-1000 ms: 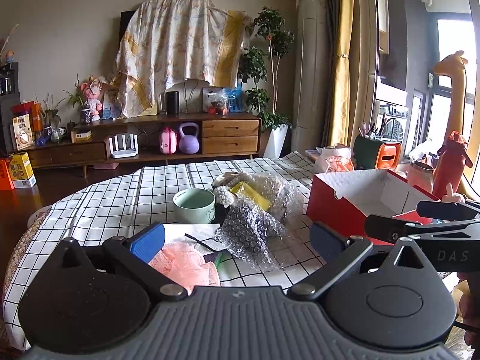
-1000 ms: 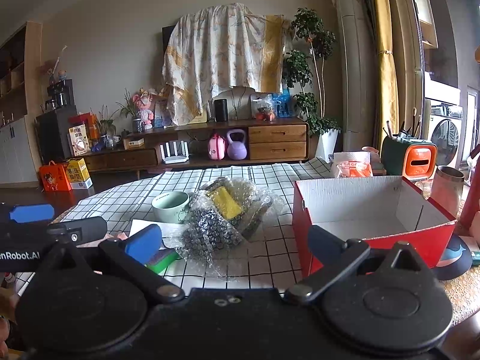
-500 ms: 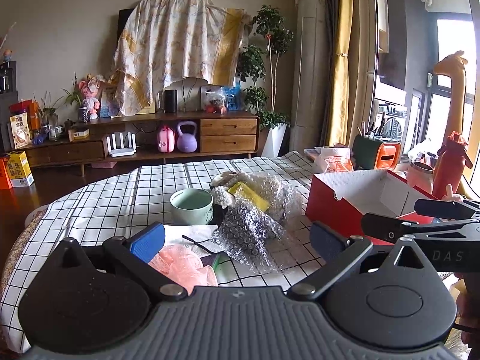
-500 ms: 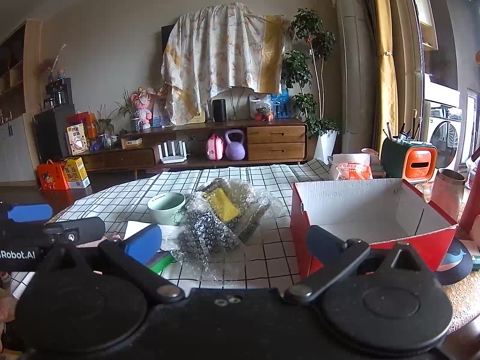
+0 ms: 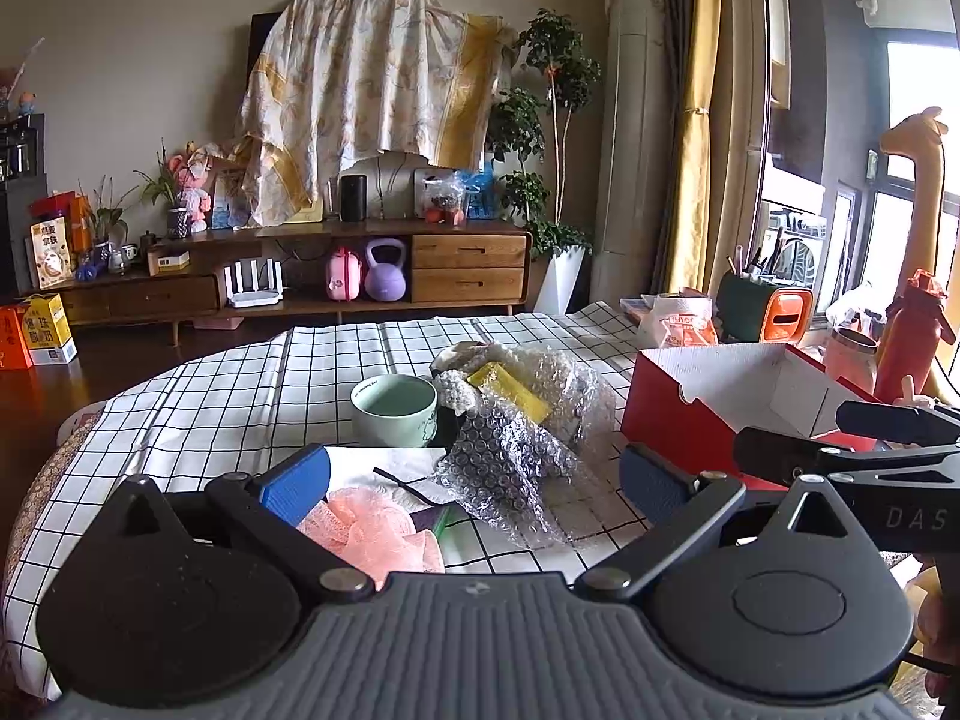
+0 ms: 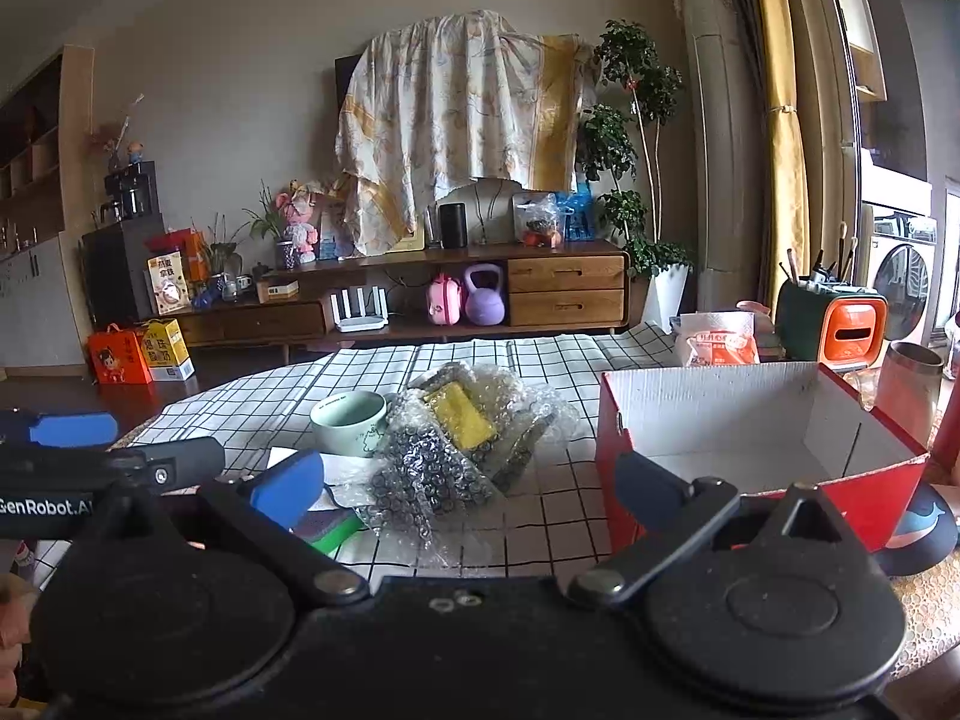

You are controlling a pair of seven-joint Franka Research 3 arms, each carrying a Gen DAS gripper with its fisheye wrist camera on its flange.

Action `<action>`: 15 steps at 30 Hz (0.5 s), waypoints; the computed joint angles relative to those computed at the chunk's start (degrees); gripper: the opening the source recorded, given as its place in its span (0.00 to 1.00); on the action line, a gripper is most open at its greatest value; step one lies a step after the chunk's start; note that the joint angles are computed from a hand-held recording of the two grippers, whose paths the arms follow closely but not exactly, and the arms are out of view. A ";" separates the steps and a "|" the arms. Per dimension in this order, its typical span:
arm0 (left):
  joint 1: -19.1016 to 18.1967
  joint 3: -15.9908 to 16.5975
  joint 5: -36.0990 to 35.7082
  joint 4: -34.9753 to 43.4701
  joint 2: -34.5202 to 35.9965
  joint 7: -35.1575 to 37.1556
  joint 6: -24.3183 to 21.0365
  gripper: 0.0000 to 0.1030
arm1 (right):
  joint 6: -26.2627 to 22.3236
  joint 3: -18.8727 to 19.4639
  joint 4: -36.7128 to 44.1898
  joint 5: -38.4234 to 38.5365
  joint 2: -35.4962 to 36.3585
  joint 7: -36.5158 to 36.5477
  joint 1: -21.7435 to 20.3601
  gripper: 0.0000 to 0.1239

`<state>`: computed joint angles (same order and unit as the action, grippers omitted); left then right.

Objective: Organize soft objects
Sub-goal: 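Move the left gripper toward the pink mesh bath puff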

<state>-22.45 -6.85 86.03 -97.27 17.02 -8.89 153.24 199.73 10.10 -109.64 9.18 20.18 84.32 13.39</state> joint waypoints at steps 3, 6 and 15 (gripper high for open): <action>-0.02 -0.02 -0.15 0.04 0.04 0.17 -0.02 1.00 | 1.24 -0.86 -0.27 0.58 0.18 -0.65 0.92 0.83; -0.08 -0.09 -0.58 -0.20 -0.12 0.42 -0.31 1.00 | 1.61 -2.08 -0.15 1.79 0.28 -1.87 2.31 0.83; -0.09 -0.08 -0.53 -0.23 -0.12 0.24 -0.24 1.00 | 1.97 -3.65 0.36 5.39 0.75 -4.11 4.51 0.83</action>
<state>-22.53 -6.93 85.51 -97.50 16.91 -8.65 152.99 201.70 6.45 -109.29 14.58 20.93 80.21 17.90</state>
